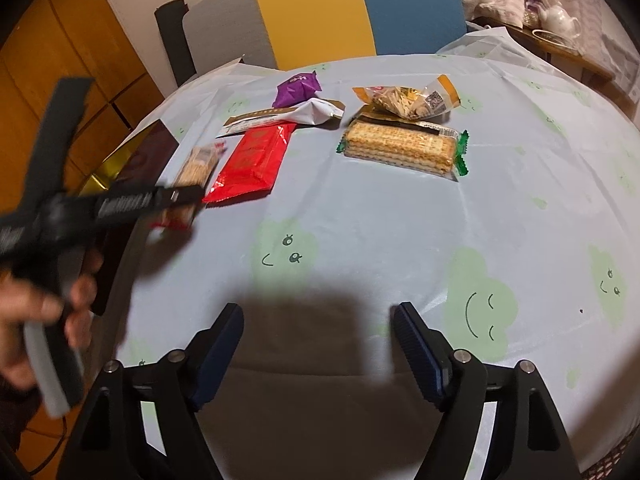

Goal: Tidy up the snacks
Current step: 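Reach the left tool to the granola bar with red ends and grasp it, then grasp the purple packet with the right tool while left tool holds the granola bar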

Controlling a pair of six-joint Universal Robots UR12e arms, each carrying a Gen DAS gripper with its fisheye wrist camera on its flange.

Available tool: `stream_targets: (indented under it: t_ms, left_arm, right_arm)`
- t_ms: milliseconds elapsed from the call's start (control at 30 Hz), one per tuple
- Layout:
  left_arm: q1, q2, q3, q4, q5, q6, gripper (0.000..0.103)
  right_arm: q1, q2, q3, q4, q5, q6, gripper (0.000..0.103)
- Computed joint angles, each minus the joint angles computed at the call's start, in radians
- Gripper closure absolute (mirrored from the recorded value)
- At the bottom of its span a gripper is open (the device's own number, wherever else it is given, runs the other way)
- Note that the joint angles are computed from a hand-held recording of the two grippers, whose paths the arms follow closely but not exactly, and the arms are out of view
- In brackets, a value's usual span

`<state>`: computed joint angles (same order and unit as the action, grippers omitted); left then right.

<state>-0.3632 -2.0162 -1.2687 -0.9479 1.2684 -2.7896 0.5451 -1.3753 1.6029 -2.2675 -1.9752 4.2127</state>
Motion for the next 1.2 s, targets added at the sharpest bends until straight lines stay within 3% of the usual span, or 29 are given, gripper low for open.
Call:
stream_targets:
  t_ms: [267, 500, 633, 867, 1033, 1200]
  left_arm:
    - [0.032, 0.094, -0.172, 0.133, -0.059, 0.055, 0.071]
    - [0.051, 0.100, -0.201, 0.178, -0.123, 0.031, 0.071]
    - [0.052, 0.103, -0.217, 0.213, -0.129, 0.031, 0.071]
    - [0.058, 0.106, -0.234, 0.249, -0.152, 0.037, 0.071]
    - [0.061, 0.107, -0.239, 0.260, -0.165, 0.041, 0.071]
    - [0.068, 0.108, -0.239, 0.245, -0.187, 0.042, 0.071]
  right_arm:
    - [0.001, 0.007, -0.017, 0.037, -0.002, -0.006, 0.023]
    - [-0.019, -0.011, -0.011, 0.023, 0.060, 0.046, 0.023]
    - [-0.040, -0.018, -0.026, -0.020, 0.043, 0.032, 0.023]
    - [-0.112, 0.032, -0.126, -0.062, 0.058, -0.117, 0.023]
    - [-0.172, 0.094, -0.216, -0.009, 0.120, -0.167, 0.023]
    - [-0.231, 0.131, -0.240, -0.016, 0.190, -0.087, 0.015]
